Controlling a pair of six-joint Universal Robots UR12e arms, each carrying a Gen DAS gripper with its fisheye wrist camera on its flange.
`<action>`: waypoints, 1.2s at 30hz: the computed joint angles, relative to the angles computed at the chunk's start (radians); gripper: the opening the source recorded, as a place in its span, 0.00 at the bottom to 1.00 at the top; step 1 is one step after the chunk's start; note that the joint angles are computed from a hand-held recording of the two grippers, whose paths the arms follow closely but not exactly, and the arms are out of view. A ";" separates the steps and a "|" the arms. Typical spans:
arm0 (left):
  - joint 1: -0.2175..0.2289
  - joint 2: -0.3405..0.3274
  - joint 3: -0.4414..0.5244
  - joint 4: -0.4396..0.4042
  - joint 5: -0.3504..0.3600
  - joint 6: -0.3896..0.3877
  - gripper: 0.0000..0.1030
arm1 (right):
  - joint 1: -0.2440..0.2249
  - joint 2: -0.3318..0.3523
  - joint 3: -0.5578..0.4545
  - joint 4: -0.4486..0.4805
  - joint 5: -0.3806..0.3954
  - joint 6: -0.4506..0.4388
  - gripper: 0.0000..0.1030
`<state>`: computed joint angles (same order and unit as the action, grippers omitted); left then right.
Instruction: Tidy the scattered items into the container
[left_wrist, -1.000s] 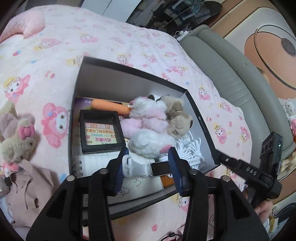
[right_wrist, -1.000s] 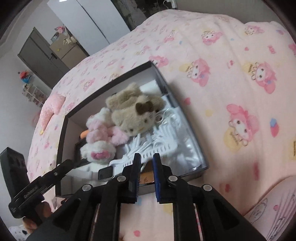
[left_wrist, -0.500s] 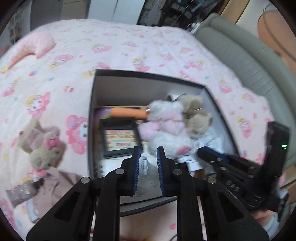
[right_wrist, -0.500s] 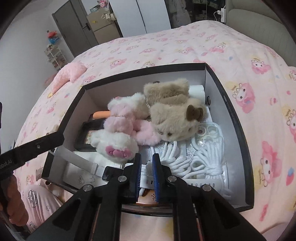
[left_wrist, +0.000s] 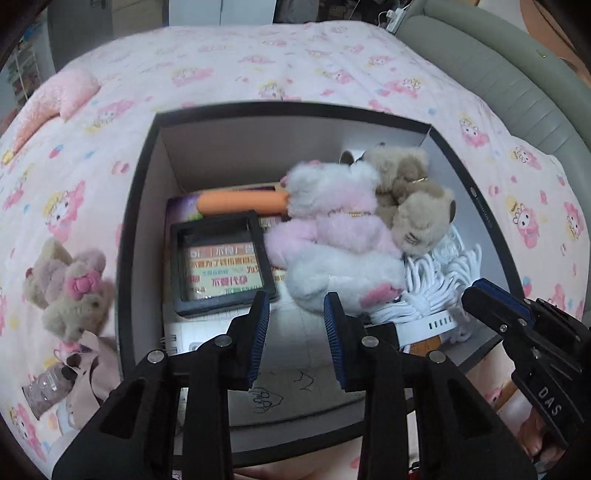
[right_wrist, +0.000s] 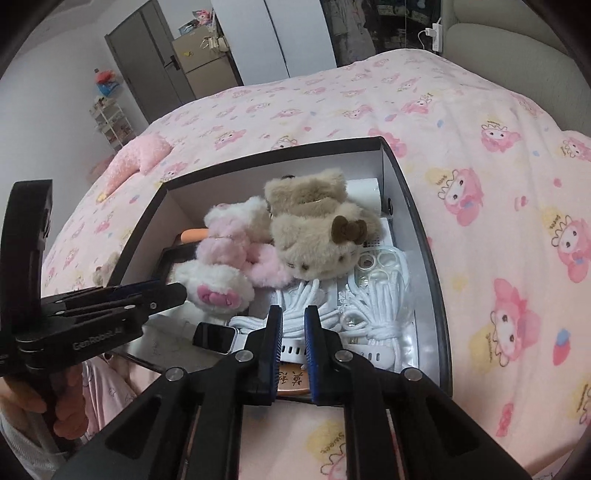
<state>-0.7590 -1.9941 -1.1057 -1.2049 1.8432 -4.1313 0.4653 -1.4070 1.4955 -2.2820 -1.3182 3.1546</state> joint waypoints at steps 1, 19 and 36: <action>0.004 0.003 -0.008 0.011 -0.011 -0.009 0.30 | 0.004 0.001 -0.001 0.001 -0.005 -0.001 0.09; 0.013 0.069 -0.091 0.044 -0.158 -0.014 0.27 | 0.038 0.031 -0.075 0.178 -0.113 0.151 0.10; -0.032 0.127 -0.223 0.258 0.001 -0.036 0.24 | 0.082 0.028 -0.060 0.150 -0.195 0.039 0.10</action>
<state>-0.7911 -1.8673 -1.3283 -0.9470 1.8440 -4.1675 0.5477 -1.3786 1.4358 -2.1323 -1.5131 3.1935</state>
